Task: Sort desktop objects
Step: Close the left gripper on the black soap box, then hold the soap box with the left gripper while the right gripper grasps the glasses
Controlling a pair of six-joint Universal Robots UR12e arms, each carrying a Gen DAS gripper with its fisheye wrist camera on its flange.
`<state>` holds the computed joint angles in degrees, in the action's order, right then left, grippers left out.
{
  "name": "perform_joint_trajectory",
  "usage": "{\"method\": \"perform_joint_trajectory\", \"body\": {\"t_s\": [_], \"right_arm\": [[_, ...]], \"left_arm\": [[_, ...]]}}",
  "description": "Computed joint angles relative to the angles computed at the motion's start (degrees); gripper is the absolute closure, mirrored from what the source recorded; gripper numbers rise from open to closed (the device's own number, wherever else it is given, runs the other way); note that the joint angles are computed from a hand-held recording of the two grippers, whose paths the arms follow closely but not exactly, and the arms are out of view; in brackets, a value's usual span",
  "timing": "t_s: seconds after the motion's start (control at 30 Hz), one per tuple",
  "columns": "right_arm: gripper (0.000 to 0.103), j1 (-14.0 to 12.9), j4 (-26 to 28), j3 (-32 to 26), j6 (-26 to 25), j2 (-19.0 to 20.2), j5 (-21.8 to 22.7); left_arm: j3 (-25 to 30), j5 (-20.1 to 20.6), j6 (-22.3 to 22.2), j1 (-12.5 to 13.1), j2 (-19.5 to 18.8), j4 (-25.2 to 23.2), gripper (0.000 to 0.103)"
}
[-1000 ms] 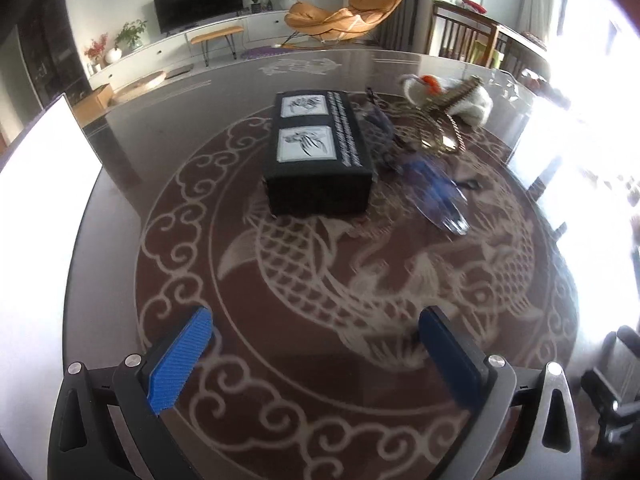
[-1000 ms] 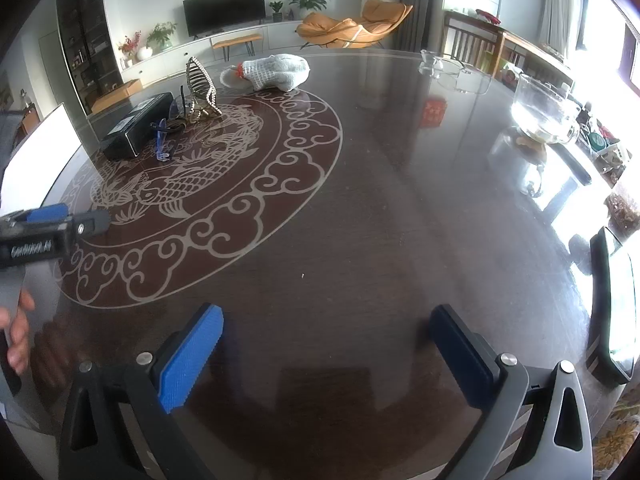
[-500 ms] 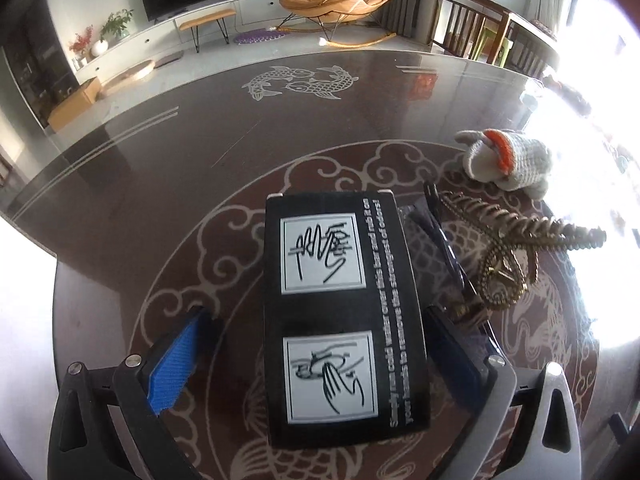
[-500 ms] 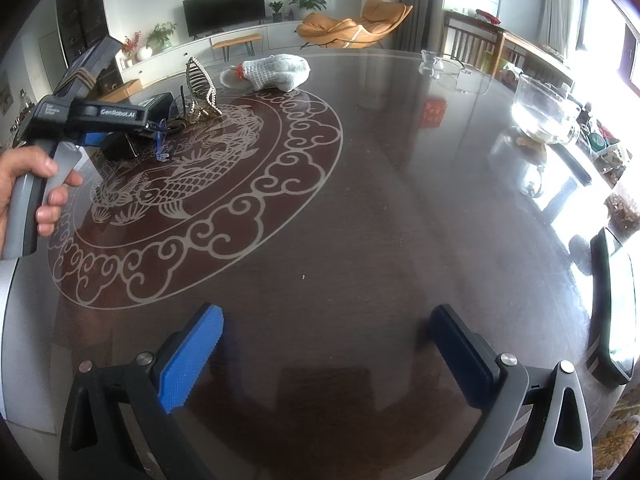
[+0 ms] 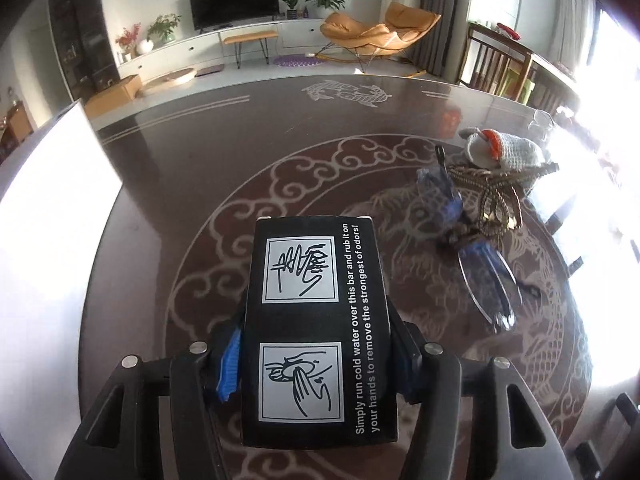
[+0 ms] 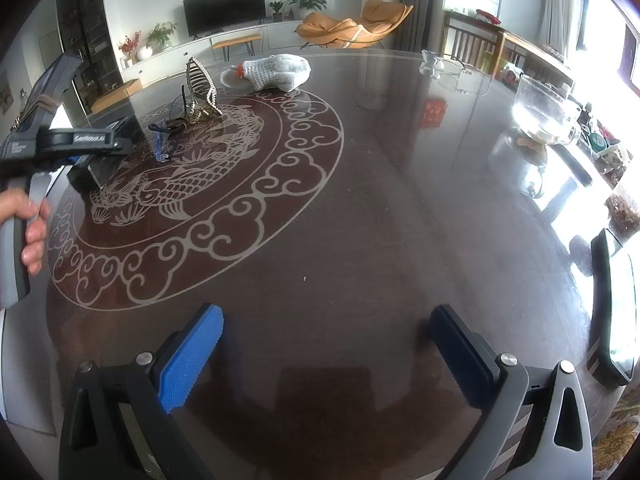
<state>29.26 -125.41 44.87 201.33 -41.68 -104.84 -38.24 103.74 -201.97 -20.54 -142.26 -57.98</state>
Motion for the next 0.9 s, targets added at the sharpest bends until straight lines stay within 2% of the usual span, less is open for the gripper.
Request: {"method": "perform_joint_trajectory", "body": {"t_s": [0.2, 0.37, 0.63, 0.9], "right_arm": [[0.0, 0.04, -0.19, 0.05, -0.29, -0.04, 0.1], [0.0, 0.04, -0.2, 0.07, -0.27, -0.04, 0.1], [0.0, 0.03, -0.3, 0.14, -0.3, -0.07, 0.13], [0.0, 0.09, -0.29, 0.11, -0.42, -0.08, 0.01]], "left_arm": [[-15.11, 0.97, 0.12, -1.07, 8.3, 6.35, 0.044], [-23.03, 1.05, 0.26, -1.42, 12.77, 10.16, 0.044], [-27.59, 2.88, 1.37, -1.94, 14.42, 16.31, 0.043], [-27.29, 3.05, 1.09, -2.05, 14.27, 16.23, 0.043]]}}
